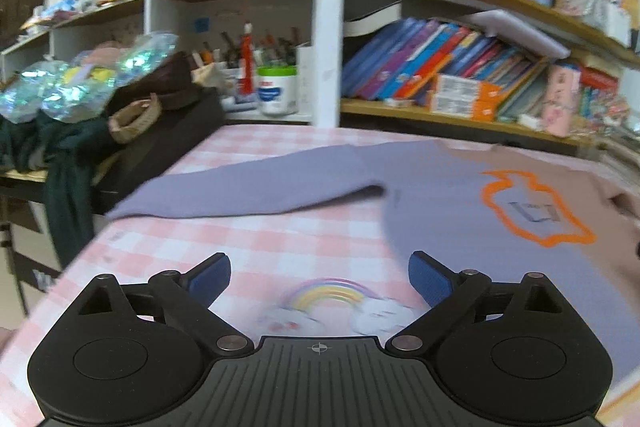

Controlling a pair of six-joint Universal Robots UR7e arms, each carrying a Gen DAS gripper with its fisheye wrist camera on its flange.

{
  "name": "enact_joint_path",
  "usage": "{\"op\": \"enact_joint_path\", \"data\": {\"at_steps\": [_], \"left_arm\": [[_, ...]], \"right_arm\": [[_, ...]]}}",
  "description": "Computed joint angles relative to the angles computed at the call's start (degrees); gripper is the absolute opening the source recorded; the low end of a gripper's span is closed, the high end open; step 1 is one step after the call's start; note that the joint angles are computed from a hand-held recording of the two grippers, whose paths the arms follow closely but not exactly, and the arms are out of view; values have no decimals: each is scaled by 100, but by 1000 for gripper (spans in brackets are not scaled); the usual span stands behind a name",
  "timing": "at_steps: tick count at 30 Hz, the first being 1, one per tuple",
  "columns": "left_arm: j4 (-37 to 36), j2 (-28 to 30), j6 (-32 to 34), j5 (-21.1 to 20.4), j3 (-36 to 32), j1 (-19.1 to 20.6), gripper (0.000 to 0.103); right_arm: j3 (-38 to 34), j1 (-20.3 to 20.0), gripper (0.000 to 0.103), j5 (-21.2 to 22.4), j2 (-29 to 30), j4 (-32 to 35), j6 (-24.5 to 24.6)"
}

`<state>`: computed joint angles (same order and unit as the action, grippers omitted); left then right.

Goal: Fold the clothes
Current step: 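Grasp the lavender sleeve cuff with the left tool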

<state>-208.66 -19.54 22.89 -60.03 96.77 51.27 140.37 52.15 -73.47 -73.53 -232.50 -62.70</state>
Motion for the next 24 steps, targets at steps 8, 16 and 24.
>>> {"op": "enact_joint_path", "data": {"at_steps": [8,16,24], "left_arm": [[241,320,524,794,-1002,178,97],[1021,557,-239,1396,-2058,509,97],[2248,536,-1963,1408,-2764,883,85]], "right_arm": [[-312,75,96,-177,207,115,-19],[-292,-240,98,-238,-4,251,119],[-293,-320,101,-200,-214,788,192]]}}
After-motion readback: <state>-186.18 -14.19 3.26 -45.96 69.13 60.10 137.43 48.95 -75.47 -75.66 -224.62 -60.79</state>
